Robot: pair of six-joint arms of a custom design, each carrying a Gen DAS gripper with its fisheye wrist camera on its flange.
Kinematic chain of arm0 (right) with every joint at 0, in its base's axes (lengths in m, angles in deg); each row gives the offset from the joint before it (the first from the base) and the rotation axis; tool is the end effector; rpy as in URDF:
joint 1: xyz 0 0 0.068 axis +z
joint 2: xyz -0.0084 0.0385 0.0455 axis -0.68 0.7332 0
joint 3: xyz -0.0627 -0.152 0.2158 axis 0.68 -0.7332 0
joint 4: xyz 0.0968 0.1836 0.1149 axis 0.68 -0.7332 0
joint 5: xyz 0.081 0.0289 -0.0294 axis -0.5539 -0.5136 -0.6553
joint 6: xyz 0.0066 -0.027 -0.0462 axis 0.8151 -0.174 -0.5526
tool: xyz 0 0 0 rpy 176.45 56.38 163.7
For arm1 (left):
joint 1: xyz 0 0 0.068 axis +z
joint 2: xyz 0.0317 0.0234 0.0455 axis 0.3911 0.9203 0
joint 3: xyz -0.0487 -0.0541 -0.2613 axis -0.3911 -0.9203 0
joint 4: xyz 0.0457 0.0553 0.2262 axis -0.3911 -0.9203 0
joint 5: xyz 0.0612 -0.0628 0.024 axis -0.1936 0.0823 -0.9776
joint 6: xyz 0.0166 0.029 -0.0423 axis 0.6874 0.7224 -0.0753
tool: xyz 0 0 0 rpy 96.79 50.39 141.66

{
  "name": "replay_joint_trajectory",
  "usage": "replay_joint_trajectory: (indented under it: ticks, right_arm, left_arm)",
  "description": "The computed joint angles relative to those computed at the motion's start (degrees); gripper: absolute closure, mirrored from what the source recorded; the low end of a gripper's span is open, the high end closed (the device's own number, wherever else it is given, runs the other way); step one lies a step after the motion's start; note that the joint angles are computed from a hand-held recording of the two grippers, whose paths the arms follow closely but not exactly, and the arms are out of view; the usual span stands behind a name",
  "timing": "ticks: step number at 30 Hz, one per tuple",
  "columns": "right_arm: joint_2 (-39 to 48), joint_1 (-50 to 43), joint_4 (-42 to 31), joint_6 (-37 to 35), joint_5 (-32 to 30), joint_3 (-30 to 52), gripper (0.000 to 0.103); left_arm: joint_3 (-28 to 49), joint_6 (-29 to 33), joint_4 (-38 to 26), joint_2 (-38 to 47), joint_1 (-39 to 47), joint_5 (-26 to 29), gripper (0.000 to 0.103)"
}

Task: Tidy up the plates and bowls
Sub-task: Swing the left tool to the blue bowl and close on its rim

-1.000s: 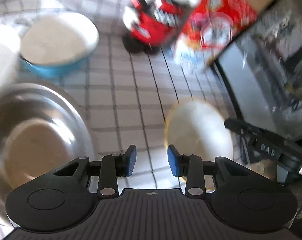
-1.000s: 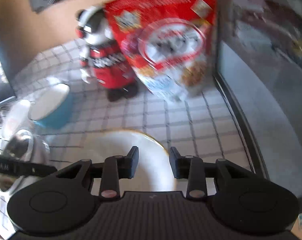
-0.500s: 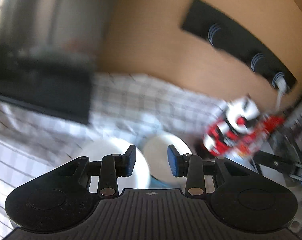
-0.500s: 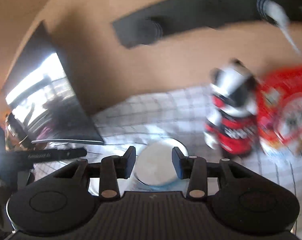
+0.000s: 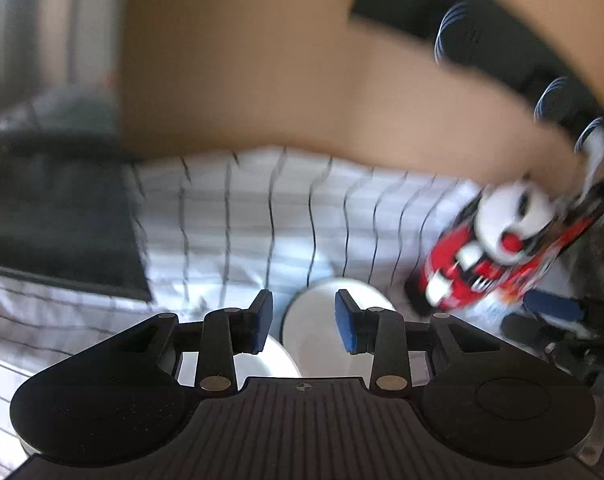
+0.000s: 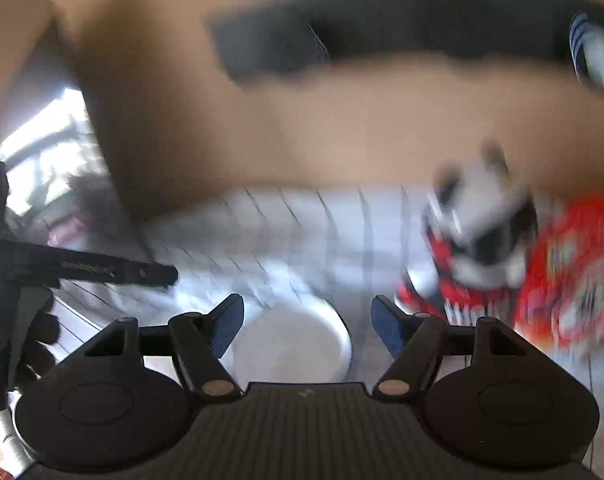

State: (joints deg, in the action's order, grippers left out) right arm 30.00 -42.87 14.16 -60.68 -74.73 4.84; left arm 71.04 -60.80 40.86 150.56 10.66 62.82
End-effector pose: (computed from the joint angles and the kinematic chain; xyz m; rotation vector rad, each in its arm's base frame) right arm 0.2767 0.0186 0.3054 -0.6187 2.4067 0.5776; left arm 0.2034 -0.0407 0.2890 -0.4822 2.4145 -0.2133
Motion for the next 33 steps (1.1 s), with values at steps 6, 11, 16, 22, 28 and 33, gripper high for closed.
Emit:
replay_joint_trajectory:
  ticks: [6, 11, 16, 22, 28, 33]
  right_arm:
    - [7.95, -1.76, 1.23, -2.89, -0.65, -5.54, 0.034]
    - [15.32, 0.09, 4.64, 1.3, -0.26, -5.0, 0.037]
    - [20.51, 1.62, 7.08, 6.76, -0.22, -3.96, 0.038]
    - [25.65, 3.3, 9.22, 10.84, -0.69, -2.91, 0.061]
    - [26.53, 2.92, 6.83, 7.24, -0.83, -2.52, 0.071]
    - [24.77, -0.01, 6.02, 3.86, 1.1, -4.01, 0.071]
  left_arm:
    - [-0.59, 6.44, 6.74, 13.84, 4.23, 2.56, 0.066]
    - [0.51, 10.06, 9.81, 21.67, 9.58, 8.9, 0.066]
    - [0.77, 12.45, 11.62, 26.03, 11.75, 13.74, 0.065]
    - [0.48, 14.26, 13.42, 29.66, 13.19, 19.99, 0.066]
    - [1.83, 12.19, 12.57, 30.66, 10.62, 19.51, 0.057]
    - [2.95, 8.43, 12.9, 31.92, 6.7, 20.75, 0.054]
